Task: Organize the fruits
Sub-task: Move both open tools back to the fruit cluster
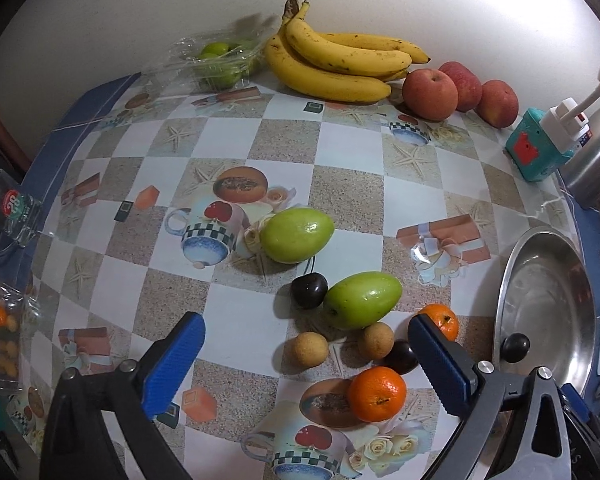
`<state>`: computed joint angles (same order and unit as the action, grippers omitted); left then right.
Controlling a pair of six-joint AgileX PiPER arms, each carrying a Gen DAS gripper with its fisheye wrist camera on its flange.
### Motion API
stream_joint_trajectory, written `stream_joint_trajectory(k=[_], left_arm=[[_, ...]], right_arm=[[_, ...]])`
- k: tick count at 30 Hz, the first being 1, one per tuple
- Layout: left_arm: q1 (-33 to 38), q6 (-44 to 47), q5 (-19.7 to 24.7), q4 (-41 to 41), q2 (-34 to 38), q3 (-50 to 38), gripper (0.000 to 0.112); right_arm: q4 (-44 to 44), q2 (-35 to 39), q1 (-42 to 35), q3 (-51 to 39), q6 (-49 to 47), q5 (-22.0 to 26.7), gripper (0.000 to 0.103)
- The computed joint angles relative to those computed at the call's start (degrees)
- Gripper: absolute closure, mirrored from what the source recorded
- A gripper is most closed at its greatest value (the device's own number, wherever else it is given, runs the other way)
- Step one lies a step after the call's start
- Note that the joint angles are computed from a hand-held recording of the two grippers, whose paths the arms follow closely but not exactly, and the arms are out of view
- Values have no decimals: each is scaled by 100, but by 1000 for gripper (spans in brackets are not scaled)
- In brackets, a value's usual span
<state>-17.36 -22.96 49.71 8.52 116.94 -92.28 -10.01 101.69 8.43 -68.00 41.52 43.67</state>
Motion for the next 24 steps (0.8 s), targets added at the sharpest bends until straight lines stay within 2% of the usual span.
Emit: stream_joint_trajectory(k=[3, 5, 6, 18, 24], left_arm=[[-1, -70, -40, 66, -21, 48, 9], [3, -113, -108, 122, -54, 117, 9], [10, -112, -130, 127, -69, 142, 9], [222, -138, -334, 205, -378, 558, 9], [477, -162, -363, 195, -561, 718, 9]], right_arm=[[-48, 8, 16, 12, -6, -39, 16], [-100, 12, 60, -4, 20, -33, 9], [-132, 5, 80, 1, 23, -57, 8], [-229, -142, 310, 92, 267, -265, 8], [-175, -58, 708, -177, 212, -162, 8]])
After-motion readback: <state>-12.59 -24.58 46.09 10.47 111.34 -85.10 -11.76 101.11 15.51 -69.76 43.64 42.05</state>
